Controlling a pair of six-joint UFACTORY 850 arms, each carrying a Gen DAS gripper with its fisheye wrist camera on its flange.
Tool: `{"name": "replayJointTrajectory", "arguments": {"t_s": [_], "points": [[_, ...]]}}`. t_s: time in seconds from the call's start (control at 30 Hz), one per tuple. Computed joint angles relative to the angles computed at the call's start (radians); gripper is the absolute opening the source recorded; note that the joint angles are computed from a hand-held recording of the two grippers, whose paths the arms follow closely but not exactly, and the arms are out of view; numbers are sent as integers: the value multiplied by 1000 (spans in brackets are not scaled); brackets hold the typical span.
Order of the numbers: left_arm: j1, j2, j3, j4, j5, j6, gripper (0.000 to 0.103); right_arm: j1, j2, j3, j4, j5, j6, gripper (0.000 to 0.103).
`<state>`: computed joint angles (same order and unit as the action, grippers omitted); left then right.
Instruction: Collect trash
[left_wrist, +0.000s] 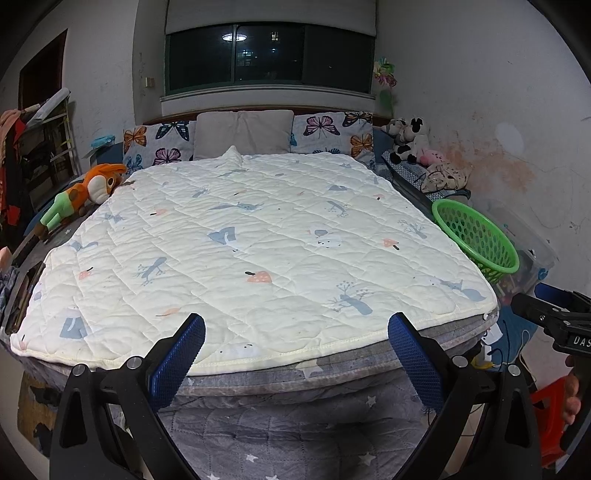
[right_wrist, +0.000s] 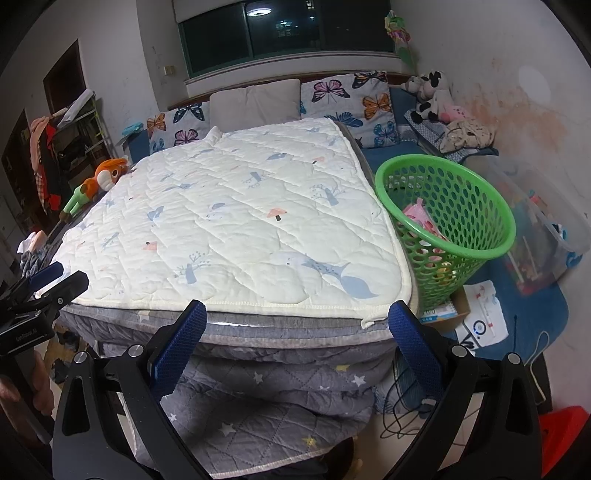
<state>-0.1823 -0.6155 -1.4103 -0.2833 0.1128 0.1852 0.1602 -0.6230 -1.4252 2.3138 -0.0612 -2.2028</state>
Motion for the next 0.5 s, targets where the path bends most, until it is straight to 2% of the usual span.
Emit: {"name": "replayJointTrajectory", "arguments": {"t_s": [0.3,0.37,0.5], "points": [[0,3,7,-22,9,19,96,-3,0,5,65,-13,-64,98],[-1,4,8,-13,12,9,96,-3,0,3,13,-13,-13,98],[-4,9,13,-70,23,62,96,-3,2,6,21,-22,-24,98]]}}
